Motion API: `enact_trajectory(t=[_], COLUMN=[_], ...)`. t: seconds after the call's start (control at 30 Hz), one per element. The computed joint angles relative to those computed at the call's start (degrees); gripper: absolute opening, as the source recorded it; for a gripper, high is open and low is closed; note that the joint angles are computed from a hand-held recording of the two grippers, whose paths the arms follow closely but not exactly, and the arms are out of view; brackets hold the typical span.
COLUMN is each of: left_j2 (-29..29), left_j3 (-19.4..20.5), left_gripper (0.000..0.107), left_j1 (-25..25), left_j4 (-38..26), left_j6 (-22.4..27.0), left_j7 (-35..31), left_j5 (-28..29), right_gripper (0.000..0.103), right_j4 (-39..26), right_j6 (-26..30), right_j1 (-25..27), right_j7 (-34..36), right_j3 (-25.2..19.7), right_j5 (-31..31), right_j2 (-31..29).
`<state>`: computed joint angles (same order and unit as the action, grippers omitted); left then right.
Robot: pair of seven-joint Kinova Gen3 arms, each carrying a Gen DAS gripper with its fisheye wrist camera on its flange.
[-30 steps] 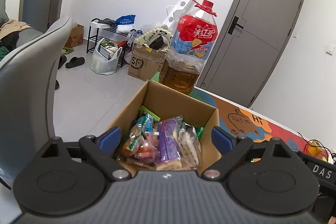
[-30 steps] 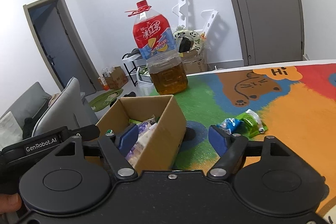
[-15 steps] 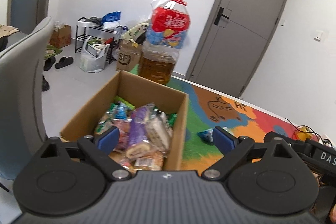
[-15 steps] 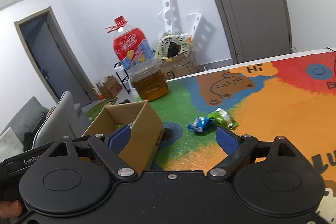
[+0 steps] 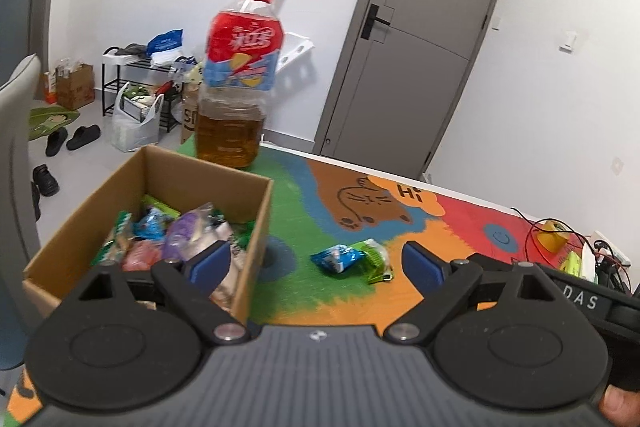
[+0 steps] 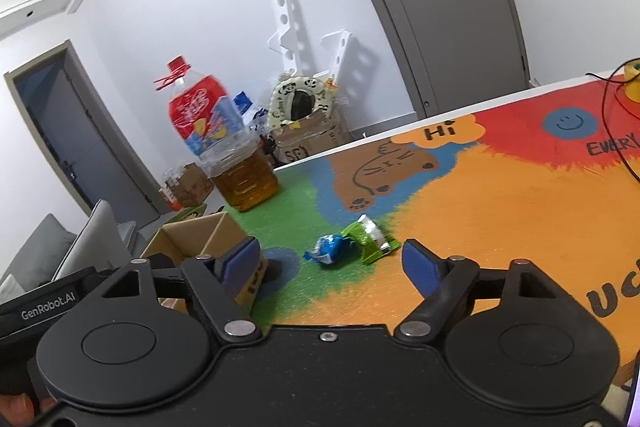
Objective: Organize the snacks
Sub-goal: 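Move both open tools back to the blue candy and green pack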
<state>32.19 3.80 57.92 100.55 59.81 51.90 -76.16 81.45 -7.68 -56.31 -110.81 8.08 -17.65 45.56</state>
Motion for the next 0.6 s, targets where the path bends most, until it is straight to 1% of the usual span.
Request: enact_trajectory(t=[0.1,0.3,0.37,0.43,0.6], left_j2=[1.25,3.72,4.58,5.22,7.02], left_j3=[-0.23,-1.88,-2.78,-3.62,-5.53], left_gripper=[0.088,0.080,0.075,0.073,0.068], left_j1=[-0.70,-1.91,-2.18,-2.58,-3.97], left_j4=[-1.86,-5.90,-7.10,-8.08,-11.05], left_j6=[-0.73,-3.31,-4.04,-5.06,-8.02], left_j7=[-1.40,-5.56,-6.43,-7.50,-11.78], left_j5=[-0.06,1.77,2.68,3.59,6.59], right_gripper=[0.069,0.063,0.061,0.058,0.056], right_j4=[-0.79,-3.88,-5.19,-7.12,-11.88], right_j6=[-0.12,0.74,1.47,2.63,5.77], right_j1=[1.85,6.38,7.67,9.03,12.17], right_j7=[-0.23,-1.00,-1.38,-1.66,-2.65], right_j3=[-1.56,-5.91,-7.19,-8.66,-12.19], right_j5=[0.47,2.58,3.46,4.63,7.46], right_j2=[0.82,3.15,3.97,5.14,7.99])
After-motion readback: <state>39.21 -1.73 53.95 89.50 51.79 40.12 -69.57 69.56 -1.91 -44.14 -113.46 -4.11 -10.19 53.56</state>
